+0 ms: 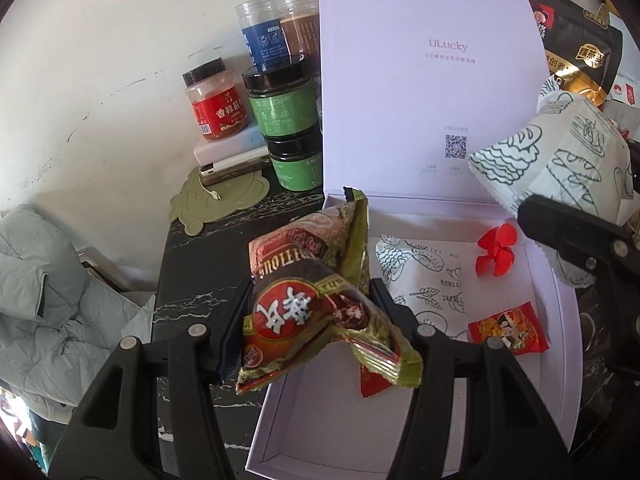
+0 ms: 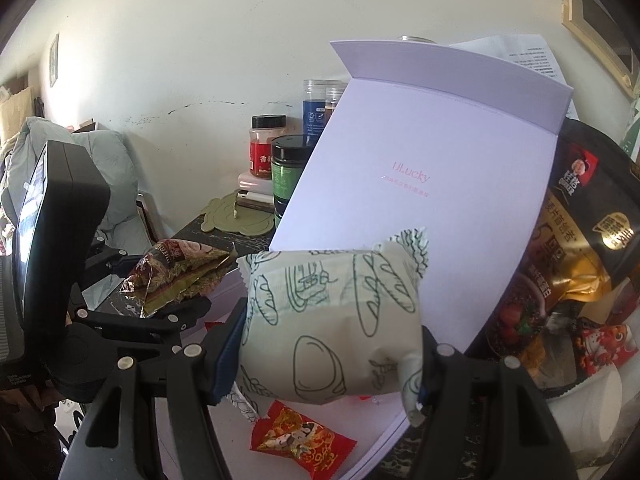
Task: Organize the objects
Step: 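Carry the gold packet and white bag in both grippers over the open white box, then lower both items into the box and open both grippers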
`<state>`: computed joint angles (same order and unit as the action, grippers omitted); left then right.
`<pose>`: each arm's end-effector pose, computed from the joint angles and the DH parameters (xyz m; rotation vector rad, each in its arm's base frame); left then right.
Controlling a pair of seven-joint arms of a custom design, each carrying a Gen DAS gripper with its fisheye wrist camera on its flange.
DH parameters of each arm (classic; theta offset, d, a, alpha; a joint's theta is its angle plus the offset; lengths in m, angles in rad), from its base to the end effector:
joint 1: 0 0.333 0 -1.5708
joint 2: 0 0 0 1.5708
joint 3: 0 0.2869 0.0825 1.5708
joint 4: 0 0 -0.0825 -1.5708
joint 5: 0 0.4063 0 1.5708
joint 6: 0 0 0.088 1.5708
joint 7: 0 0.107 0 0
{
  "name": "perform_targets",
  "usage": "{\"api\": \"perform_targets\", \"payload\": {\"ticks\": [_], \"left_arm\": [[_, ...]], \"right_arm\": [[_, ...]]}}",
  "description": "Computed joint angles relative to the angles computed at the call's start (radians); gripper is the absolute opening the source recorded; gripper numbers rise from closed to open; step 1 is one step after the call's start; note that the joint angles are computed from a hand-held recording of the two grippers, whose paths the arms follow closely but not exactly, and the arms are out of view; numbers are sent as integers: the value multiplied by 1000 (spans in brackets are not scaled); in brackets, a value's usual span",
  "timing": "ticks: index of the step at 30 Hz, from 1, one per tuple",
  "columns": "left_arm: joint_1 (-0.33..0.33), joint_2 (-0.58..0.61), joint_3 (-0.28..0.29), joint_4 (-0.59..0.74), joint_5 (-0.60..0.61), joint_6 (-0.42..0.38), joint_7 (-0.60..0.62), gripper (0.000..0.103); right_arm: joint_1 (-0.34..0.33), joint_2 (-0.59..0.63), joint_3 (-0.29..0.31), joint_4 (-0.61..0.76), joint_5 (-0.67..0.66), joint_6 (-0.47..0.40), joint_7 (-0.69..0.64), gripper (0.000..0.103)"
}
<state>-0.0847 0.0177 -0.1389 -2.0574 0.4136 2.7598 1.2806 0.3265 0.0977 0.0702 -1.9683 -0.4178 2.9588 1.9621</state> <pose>0.5982 -0.1529 0.4641 -1.5226 1.9870 -0.5783 0.5826 0.2722 0.4867 -1.9287 1.3104 -0.7047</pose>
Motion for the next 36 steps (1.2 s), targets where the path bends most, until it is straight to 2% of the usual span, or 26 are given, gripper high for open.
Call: {"api": "perform_targets", "payload": {"ticks": [2,6,16,20,28,33,36], "left_arm": [[0,12,1,9,-12,-11,10,55],[-1,22,7,18,-30,-24,28,55],[-13,50,15,33,-11,-43,53,55],[-11,57,11,35,-91,-40,124,55],[-16,60,17,33,-113,-36,150,55],[-13,68,10,35,-196,-22,216,55],[-19,67,14,33,-180,-20,211,55]], "right_arm": [[8,0,-6,-1,-42,0,18,67],[10,5,4,5,-31,-16,-11,67],[23,60,22,65,53,-114,-111,67],[22,71,24,77,88,-132,-137,67],[23,84,23,88,117,-153,-146,67],[19,98,31,102,159,-170,-173,68],[21,105,30,111,164,-175,-178,69]]}}
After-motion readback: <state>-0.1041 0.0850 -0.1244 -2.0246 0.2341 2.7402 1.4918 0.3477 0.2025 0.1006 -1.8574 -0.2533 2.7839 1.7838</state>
